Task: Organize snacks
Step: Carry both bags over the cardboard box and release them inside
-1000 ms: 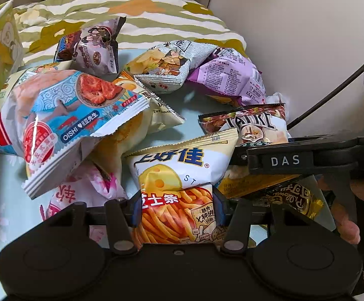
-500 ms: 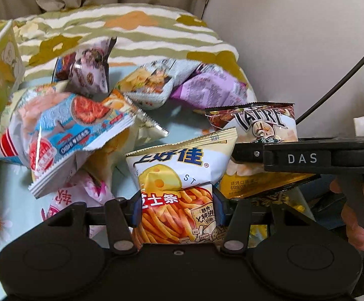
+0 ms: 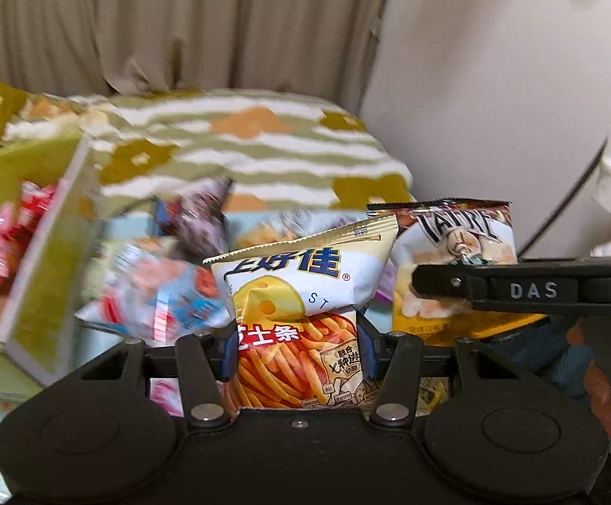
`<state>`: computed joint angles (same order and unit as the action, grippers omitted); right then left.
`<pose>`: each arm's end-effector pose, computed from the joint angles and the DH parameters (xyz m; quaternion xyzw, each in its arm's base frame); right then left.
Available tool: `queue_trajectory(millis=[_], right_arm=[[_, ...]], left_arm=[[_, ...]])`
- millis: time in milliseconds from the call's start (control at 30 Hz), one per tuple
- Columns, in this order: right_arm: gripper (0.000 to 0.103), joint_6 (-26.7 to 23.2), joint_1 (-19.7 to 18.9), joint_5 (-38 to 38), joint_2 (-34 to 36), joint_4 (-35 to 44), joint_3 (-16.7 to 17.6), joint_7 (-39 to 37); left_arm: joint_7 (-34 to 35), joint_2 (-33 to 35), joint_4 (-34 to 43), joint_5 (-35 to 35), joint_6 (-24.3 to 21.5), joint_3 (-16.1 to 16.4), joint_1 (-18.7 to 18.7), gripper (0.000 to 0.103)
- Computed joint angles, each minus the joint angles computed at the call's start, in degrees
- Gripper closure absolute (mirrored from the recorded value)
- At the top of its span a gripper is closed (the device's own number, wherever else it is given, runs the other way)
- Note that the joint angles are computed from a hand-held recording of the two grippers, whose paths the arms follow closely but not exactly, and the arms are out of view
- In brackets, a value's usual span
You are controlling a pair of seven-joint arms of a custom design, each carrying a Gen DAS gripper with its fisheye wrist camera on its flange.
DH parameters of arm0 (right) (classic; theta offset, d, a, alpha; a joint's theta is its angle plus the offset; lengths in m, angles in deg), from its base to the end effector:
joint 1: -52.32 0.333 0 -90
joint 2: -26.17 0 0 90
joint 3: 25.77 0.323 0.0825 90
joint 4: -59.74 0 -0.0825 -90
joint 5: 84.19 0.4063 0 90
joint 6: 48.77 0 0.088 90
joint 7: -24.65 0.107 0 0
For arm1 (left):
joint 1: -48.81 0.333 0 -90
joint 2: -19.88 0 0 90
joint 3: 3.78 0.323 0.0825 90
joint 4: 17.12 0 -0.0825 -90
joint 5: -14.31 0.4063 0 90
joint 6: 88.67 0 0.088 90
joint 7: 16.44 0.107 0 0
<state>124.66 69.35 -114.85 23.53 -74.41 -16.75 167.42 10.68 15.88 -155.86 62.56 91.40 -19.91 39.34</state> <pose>0.4829 0.2793 0.4227 -0.6729 0.6428 -0.1583 0.3300 0.4437 -0.2865 0.3973 -0.5847 0.7146 -0.3446 0.1694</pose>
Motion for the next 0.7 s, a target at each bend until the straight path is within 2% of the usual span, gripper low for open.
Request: queue_trajectory(millis=[100, 167, 267, 400, 500, 533, 700], right_arm=[[0.029, 0.88, 0.60, 0.18, -0.25, 1.22, 0.61, -1.14], [0.029, 1.39, 1.12, 0.08, 0.11, 2.55, 1.17, -1.44], [0.029, 1.42, 2.44, -1.74, 1.62, 5.62, 1.73, 0.08], [0.029, 1.06, 6.35, -3.50, 5.60, 11.60, 0.70, 1.55], [0.029, -0.27, 10.36, -5.54, 9.71, 17.54, -0.88, 3.71], [0.029, -0.86, 11.67, -5.38, 11.21, 19.65, -1.33, 4.05], [0.029, -4.02, 17.49, -2.20, 20.44, 32.04, -3.23, 2.77]], left_arm=[[-6.42, -4.41, -1.22, 5.97, -1.89, -1.71, 3.27, 0.047], [-7.99, -7.17, -2.50, 7.28, -2.47, -2.15, 4.91, 0.047], [-8.17, -11.45, -5.07, 6.98, -2.38, -2.11, 7.52, 0.047], [-6.17, -15.59, -7.90, 5.87, -1.09, -2.07, 12.27, 0.047], [-0.56, -16.96, -9.47, 2.45, -0.69, 1.94, 12.21, 0.047], [1.88, -17.15, -9.84, 1.02, -0.80, 3.87, 11.59, 0.047], [11.48, -15.51, -9.62, -2.99, 0.18, 9.59, 12.43, 0.047]])
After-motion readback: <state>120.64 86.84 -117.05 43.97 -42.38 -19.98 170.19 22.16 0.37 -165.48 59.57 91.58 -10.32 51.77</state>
